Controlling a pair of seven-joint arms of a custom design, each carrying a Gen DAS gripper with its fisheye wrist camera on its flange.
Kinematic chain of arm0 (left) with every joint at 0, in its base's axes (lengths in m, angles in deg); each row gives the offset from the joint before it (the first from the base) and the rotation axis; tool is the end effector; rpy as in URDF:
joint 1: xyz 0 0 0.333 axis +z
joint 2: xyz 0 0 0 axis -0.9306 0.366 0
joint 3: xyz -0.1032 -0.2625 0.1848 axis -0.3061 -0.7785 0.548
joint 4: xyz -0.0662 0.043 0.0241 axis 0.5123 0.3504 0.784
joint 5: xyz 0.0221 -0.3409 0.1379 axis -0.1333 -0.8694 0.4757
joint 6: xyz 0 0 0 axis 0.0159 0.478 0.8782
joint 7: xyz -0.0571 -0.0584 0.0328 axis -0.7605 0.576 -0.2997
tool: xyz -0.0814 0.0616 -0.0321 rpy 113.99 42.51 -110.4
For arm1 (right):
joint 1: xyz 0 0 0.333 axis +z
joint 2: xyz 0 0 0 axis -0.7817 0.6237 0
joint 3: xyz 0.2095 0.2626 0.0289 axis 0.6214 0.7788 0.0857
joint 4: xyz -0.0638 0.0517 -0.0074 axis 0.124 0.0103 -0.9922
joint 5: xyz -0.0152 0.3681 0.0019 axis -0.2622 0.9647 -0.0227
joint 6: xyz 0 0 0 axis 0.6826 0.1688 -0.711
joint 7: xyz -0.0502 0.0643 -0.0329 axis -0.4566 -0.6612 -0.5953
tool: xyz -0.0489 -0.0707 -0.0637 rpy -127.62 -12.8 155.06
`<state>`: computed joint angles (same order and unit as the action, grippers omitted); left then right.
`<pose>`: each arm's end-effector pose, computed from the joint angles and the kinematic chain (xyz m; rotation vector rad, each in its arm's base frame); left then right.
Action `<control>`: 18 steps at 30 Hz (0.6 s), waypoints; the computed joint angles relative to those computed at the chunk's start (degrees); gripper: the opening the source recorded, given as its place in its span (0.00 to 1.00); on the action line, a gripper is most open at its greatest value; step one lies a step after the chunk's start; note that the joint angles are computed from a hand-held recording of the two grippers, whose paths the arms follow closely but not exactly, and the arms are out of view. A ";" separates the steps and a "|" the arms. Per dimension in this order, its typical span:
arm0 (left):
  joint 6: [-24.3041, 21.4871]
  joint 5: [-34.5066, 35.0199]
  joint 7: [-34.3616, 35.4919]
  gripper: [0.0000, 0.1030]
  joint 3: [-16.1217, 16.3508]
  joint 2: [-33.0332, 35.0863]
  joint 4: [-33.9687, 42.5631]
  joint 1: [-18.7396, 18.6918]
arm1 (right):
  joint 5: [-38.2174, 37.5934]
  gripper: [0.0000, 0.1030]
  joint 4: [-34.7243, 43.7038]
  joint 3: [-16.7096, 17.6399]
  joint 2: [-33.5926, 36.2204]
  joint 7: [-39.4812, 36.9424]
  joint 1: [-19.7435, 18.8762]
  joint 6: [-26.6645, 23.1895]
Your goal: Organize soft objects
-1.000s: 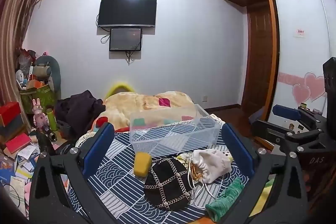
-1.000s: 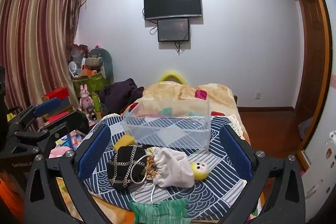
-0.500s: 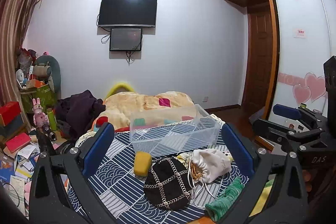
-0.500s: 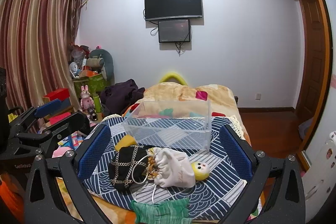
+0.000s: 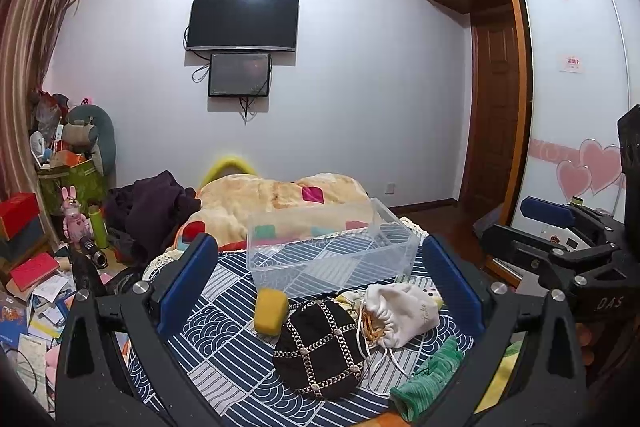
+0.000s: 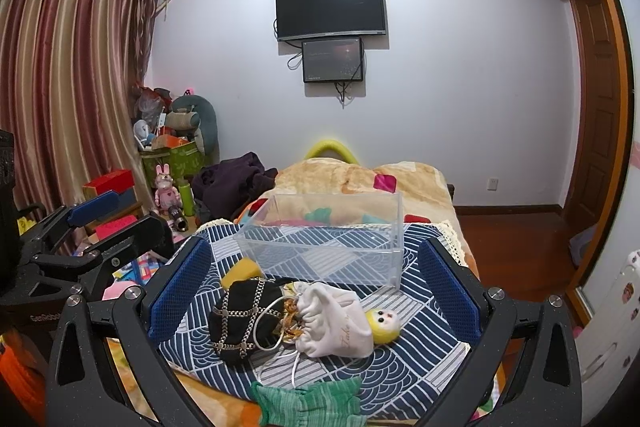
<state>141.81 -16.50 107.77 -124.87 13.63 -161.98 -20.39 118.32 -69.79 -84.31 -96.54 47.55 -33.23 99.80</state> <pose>0.3896 -0.1666 0.5451 -1.4777 1.2667 -1.0600 0.4888 0.1188 0.5759 -1.8223 0.8961 -0.5112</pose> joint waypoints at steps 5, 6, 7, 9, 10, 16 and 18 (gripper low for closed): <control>0.10 -0.07 0.05 1.00 -0.22 0.06 0.13 0.30 | -0.04 1.00 -0.04 0.03 -0.32 0.21 0.04 0.02; 0.16 -0.13 0.02 1.00 -0.25 -0.01 0.09 0.30 | -0.04 1.00 -0.04 0.01 -0.32 0.21 0.06 0.02; 0.28 -0.19 0.00 1.00 -0.31 -0.11 0.07 0.39 | 0.05 1.00 -0.05 0.00 -0.34 0.14 0.09 0.05; 0.40 -0.24 0.02 1.00 -0.34 -0.19 0.02 0.45 | -0.12 1.00 -0.04 0.05 -0.39 0.45 0.11 0.06; 0.54 -0.29 0.02 1.00 -0.38 -0.20 -0.01 0.49 | -0.21 1.00 0.06 -0.10 -0.28 0.47 0.05 -0.19; 0.85 -0.61 0.19 1.00 -0.56 -0.39 -0.10 0.56 | -0.02 1.00 0.17 -0.14 -0.30 0.26 0.02 -0.28; 0.78 -0.66 0.22 1.00 -0.63 -0.40 -0.05 0.61 | 0.06 1.00 0.15 -0.17 -0.36 0.18 0.01 -0.35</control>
<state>142.59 -17.16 107.99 -125.50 13.24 -162.03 -19.78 118.38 -69.64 -84.48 -96.90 47.73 -33.22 99.45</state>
